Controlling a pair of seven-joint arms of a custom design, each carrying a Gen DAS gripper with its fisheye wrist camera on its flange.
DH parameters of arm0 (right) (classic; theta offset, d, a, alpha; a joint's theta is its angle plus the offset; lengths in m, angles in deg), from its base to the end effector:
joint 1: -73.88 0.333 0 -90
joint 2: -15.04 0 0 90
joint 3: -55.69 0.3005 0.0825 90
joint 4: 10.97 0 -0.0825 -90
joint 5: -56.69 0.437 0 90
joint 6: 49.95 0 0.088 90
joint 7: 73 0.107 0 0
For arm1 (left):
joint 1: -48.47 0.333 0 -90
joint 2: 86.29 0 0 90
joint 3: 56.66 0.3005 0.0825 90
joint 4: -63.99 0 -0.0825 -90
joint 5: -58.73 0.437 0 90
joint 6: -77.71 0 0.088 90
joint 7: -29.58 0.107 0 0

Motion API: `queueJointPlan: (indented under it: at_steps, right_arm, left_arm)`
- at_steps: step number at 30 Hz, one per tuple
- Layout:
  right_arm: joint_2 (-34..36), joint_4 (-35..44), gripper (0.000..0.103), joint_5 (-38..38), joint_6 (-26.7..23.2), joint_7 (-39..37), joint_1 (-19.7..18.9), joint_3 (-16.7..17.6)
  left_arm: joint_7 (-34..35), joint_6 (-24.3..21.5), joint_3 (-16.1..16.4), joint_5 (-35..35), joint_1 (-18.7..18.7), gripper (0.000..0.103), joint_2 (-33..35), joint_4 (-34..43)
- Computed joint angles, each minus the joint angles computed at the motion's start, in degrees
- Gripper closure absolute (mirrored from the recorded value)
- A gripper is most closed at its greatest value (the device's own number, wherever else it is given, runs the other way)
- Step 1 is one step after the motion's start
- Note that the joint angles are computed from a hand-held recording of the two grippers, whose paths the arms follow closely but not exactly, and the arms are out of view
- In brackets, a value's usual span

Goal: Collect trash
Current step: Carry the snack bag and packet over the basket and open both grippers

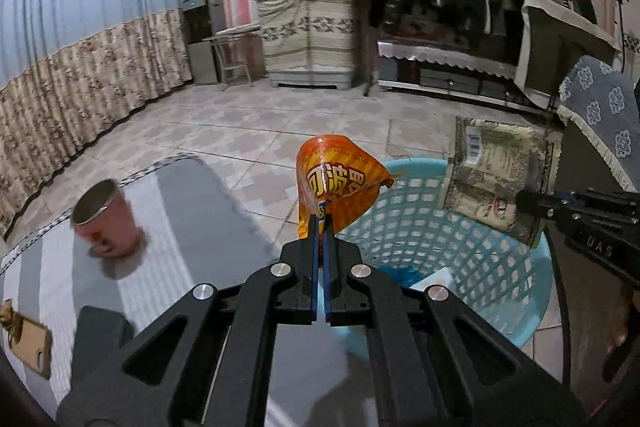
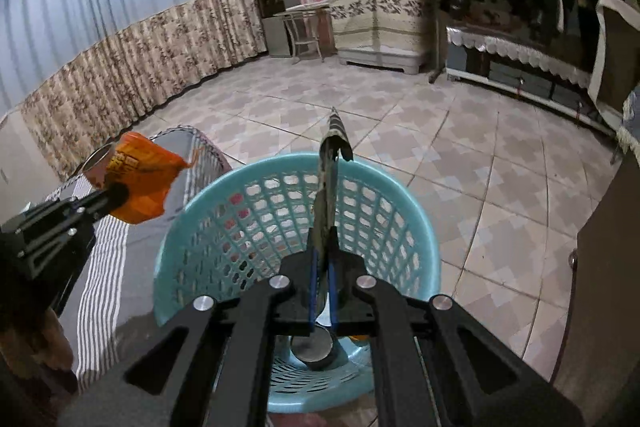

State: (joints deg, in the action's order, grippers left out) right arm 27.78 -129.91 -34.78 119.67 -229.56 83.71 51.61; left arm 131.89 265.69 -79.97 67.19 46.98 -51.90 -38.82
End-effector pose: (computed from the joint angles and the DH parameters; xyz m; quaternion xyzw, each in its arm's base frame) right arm 0.6073 0.1293 0.2964 -0.5180 0.7452 -0.2886 0.3050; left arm 0.6777 -0.2850 0.3024 -0.4047 0.7922 -0.3919 0.2346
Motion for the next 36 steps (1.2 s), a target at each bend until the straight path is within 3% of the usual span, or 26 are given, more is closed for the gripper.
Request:
queueJointPlan:
  at_steps: [5, 6, 9, 11, 14, 16, 19, 22, 23, 24, 25, 26, 29, 31, 32, 36]
  right_arm:
    - [-0.2, -0.6, 0.099, -3.2, 1.0, 4.4, -1.0, -0.4]
    - [-0.1, -0.6, 0.099, -3.7, 1.3, 5.1, -1.4, -0.3]
    - [0.6, -0.4, 0.099, -2.7, 1.8, 4.4, -2.2, 0.0]
    - [0.6, -0.5, 0.099, -2.1, 1.8, 3.9, -2.1, 0.0]
    - [1.0, -0.1, 0.099, -3.1, 2.5, 4.5, -2.2, -0.1]
    - [1.6, 0.2, 0.099, -1.6, 2.5, 2.3, -2.1, 0.1]
    - [2.7, 1.1, 0.096, 0.3, 3.1, -0.3, -1.3, -0.1]
    - [4.0, 2.7, 0.095, -1.3, 3.6, 1.6, -0.4, -0.3]
    - [4.4, 3.0, 0.093, -0.6, 3.5, 1.1, -0.3, -0.3]
    - [4.8, 3.3, 0.076, 0.0, 3.4, 0.6, -0.1, -0.3]
    - [5.1, 3.5, 0.052, 0.7, 3.1, 0.2, 0.2, -0.4]
    - [5.4, 3.8, 0.045, 0.3, 2.6, 1.0, 0.8, -0.7]
    - [6.1, 4.2, 0.037, 2.5, 1.2, -0.6, 1.8, -0.8]
    - [6.0, 4.2, 0.021, 3.1, -0.9, -0.7, 3.0, -1.3]
    - [5.9, 4.1, 0.019, 3.3, -2.9, -1.1, 3.9, -1.3]
    - [5.3, 4.0, 0.012, 3.7, -8.2, -2.8, 6.1, -1.3]
  left_arm:
    - [1.5, -2.0, 0.0, 0.3, -2.1, 0.101, 1.7, 2.4]
    - [1.9, -2.6, 0.0, 0.3, -2.3, 0.096, 2.0, 2.9]
    - [2.5, -4.7, 1.4, -0.8, -3.9, 0.060, 2.4, 4.3]
    - [3.2, -3.9, 1.0, -1.5, -3.3, 0.055, 2.5, 4.4]
    - [1.7, -3.2, 4.1, -3.1, -5.6, 0.049, 1.4, 4.3]
    - [0.1, -1.5, 6.5, -4.2, -6.7, 0.038, 0.1, 3.1]
    - [-2.8, 1.9, 13.5, -5.8, -11.7, 0.026, -2.0, 1.1]
    - [-4.5, 4.0, 13.5, -6.0, -10.3, 0.017, -3.9, -1.3]
    - [-4.9, 4.7, 13.5, -6.0, -9.7, 0.016, -4.6, -2.3]
    - [-5.2, 5.3, 14.5, -6.3, -10.1, 0.013, -5.2, -3.0]
    - [-5.4, 5.7, 15.5, -6.7, -10.9, 0.011, -5.6, -3.5]
    - [-5.5, 6.5, 16.3, -7.1, -11.1, 0.010, -6.3, -4.5]
    - [-5.8, 7.2, 17.0, -7.6, -10.4, 0.007, -7.6, -6.2]
    - [-5.6, 8.2, 18.7, -8.9, -11.0, 0.006, -8.5, -7.6]
    - [-5.2, 8.5, 19.9, -10.1, -12.1, 0.006, -8.9, -8.0]
    - [-5.4, 9.4, 20.2, -11.5, -9.8, 0.006, -10.8, -11.0]
